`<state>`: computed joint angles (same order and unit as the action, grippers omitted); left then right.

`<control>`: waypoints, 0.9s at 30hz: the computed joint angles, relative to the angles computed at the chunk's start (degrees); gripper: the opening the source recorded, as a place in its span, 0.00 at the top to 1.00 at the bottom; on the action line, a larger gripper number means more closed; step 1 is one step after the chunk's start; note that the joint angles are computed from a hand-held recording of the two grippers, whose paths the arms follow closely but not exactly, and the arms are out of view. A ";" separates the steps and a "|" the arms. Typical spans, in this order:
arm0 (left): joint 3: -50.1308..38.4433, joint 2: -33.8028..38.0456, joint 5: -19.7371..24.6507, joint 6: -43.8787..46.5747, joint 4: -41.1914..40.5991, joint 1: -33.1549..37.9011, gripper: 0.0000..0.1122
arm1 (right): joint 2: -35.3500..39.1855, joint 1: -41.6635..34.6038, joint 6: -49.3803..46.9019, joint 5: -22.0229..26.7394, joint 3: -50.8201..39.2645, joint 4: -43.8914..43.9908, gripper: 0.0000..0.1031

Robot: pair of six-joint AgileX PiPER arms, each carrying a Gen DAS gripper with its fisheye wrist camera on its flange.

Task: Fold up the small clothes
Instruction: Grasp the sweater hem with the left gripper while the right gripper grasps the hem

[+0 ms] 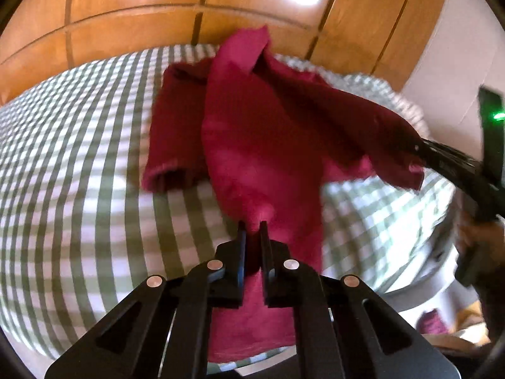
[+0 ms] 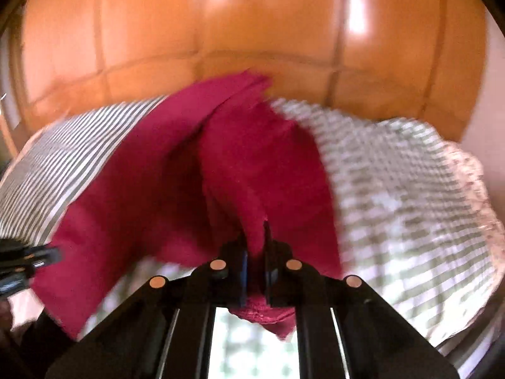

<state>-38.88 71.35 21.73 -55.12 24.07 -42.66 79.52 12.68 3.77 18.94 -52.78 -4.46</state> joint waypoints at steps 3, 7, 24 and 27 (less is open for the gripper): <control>-1.32 -3.74 -1.84 17.19 -15.08 7.26 0.95 | 3.55 -7.91 -0.47 0.36 -7.18 -2.47 0.94; -6.10 -5.25 -0.13 39.82 -35.02 22.42 0.96 | 14.73 -16.86 3.13 3.65 -22.42 -7.07 0.94; -52.67 30.86 22.77 16.20 -2.07 48.23 0.80 | 50.60 -22.85 14.80 30.21 -75.73 -16.04 0.53; -47.20 28.36 20.08 10.22 2.63 46.65 0.29 | 44.00 -22.83 11.68 23.23 -63.08 -11.88 0.43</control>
<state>-86.08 99.71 41.81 -44.90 26.70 3.99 123.52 -10.15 15.45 42.17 -115.85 -16.34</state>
